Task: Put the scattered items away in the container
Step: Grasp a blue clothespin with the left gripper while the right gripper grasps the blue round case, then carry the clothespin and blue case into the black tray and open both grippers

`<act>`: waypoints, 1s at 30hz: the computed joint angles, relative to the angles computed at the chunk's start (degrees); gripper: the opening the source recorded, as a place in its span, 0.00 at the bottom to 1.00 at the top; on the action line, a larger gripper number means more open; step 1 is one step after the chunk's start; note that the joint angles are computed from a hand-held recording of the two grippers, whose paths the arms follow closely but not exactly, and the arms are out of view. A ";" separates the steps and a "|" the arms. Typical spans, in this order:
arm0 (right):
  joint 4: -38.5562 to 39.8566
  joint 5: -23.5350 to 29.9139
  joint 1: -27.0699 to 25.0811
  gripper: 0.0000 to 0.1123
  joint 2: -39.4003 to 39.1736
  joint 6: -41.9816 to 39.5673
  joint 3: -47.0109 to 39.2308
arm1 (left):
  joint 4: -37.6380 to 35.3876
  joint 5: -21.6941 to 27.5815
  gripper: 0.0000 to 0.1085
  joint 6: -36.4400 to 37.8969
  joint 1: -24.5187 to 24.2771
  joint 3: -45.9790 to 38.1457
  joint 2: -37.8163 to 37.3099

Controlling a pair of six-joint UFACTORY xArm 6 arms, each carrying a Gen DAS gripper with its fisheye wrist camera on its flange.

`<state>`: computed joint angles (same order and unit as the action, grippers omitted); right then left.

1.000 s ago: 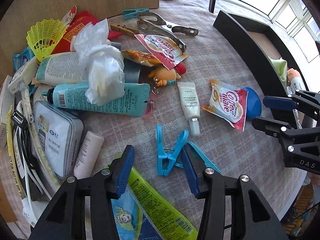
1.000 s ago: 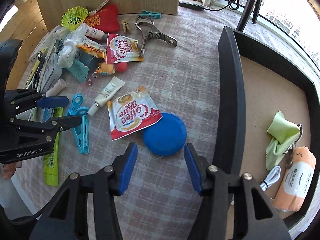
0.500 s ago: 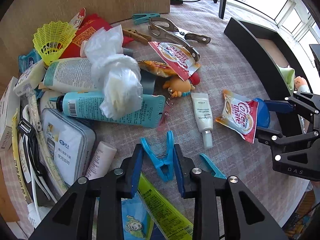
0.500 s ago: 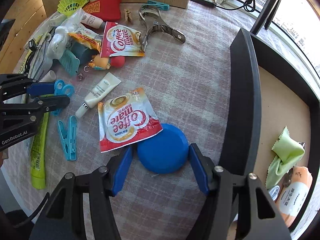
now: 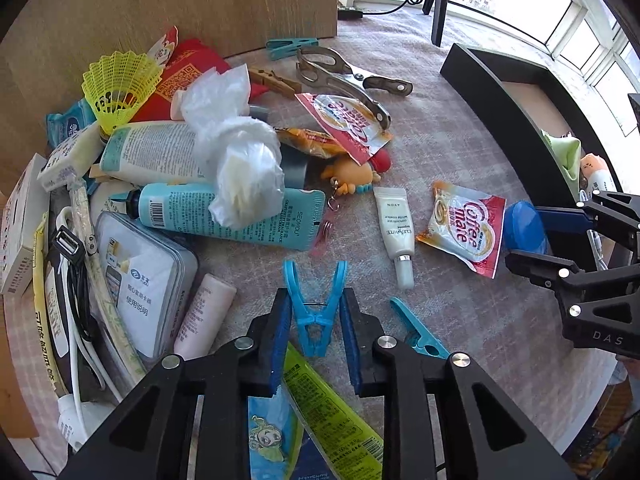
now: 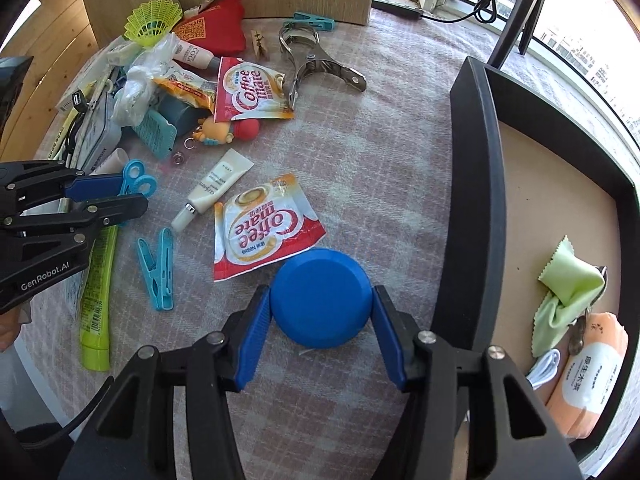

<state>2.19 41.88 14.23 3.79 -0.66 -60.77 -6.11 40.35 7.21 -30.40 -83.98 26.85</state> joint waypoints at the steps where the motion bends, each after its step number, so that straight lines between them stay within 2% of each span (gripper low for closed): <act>1: -0.18 -0.09 -0.05 0.43 -0.47 0.20 0.13 | -0.16 -0.19 0.21 -0.02 0.04 0.44 -0.41; 10: -0.07 -2.09 -2.69 0.43 -6.31 0.76 3.45 | -0.68 0.93 0.21 0.33 -2.07 -0.56 -3.73; 15: -1.39 -1.73 -6.78 0.43 -10.29 1.85 5.17 | -2.21 5.12 0.21 3.45 -5.35 -14.13 3.07; 18: -1.05 -1.71 -9.99 0.44 -9.50 1.63 3.83 | -3.07 7.34 0.21 4.21 -8.24 -21.30 7.10; 25: -2.05 -1.15 -17.05 0.44 -7.73 2.58 1.33 | -7.66 11.55 0.21 6.12 -14.39 -31.84 11.96; 30: -3.00 -0.84 -21.28 0.44 -7.04 3.32 0.83 | -6.20 14.66 0.21 5.57 -18.60 -39.73 17.08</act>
